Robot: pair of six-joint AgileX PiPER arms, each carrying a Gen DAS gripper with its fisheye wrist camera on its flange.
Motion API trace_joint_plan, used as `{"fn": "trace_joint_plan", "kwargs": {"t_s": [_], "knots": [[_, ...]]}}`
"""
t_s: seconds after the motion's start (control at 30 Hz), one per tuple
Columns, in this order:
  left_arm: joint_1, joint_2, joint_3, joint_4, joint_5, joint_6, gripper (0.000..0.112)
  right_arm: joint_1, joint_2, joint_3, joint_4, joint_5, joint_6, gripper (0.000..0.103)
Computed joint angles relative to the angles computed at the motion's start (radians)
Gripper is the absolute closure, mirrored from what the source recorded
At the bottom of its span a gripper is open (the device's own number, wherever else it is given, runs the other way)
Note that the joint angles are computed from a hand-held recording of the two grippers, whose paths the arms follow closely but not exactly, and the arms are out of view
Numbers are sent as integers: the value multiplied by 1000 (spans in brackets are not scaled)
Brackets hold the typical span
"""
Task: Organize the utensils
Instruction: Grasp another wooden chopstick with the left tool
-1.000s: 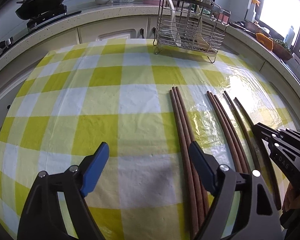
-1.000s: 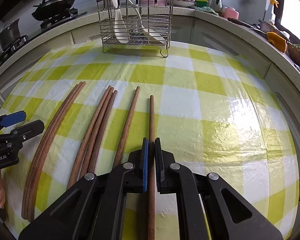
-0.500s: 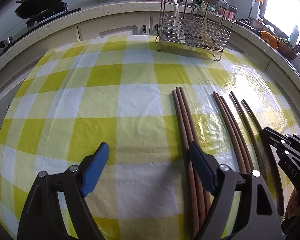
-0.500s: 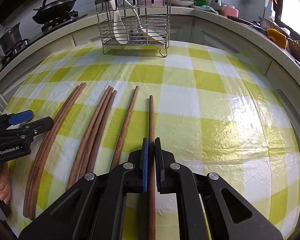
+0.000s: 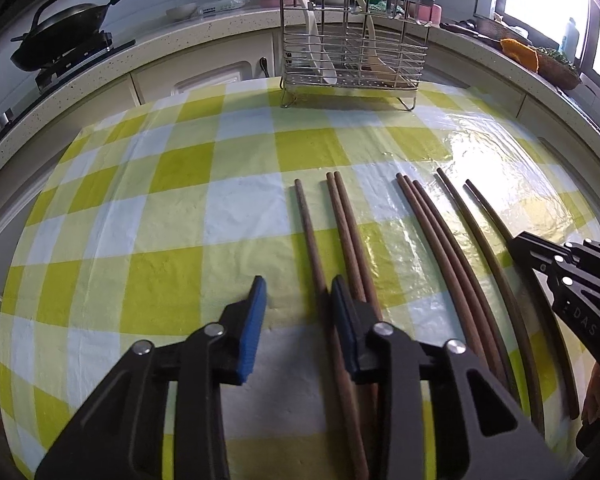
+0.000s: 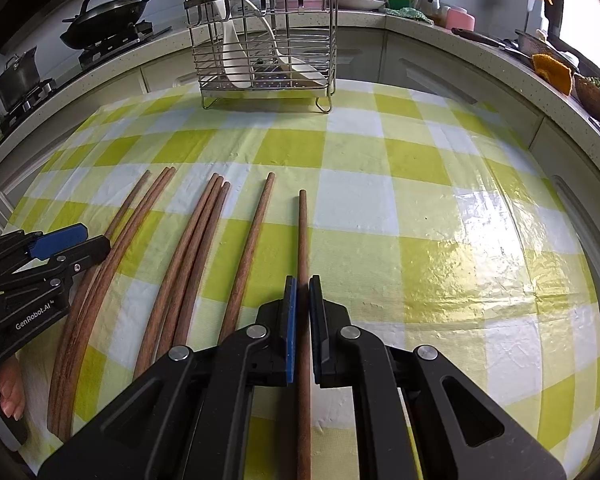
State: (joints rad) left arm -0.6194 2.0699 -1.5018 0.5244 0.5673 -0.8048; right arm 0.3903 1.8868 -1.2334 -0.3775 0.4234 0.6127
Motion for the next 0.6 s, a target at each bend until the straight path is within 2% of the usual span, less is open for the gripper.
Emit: {"fn": "trace_joint_plan", "kwargs": {"t_s": [0.1,0.27,0.37,0.43,0.53,0.6], "knots": [[14,-17,29,-29,-33,44,103,-3,-5,6,2,1,-1,96],[63,-52,80,-224,-103,300,104,-17,-16,19,47,-7,-35,96],[82,-58,82,-324,-100,448,105,-29,-19,21,96,-10,-77,96],[82,-54,72,-327,-88,465,105,-31,-15,13,111,-4,-89,96],[73,-43,54,-299,-73,428,101,-26,-5,-9,103,20,-94,96],[71,-36,39,-300,-62,417,84,-24,3,-25,103,36,-106,96]]}}
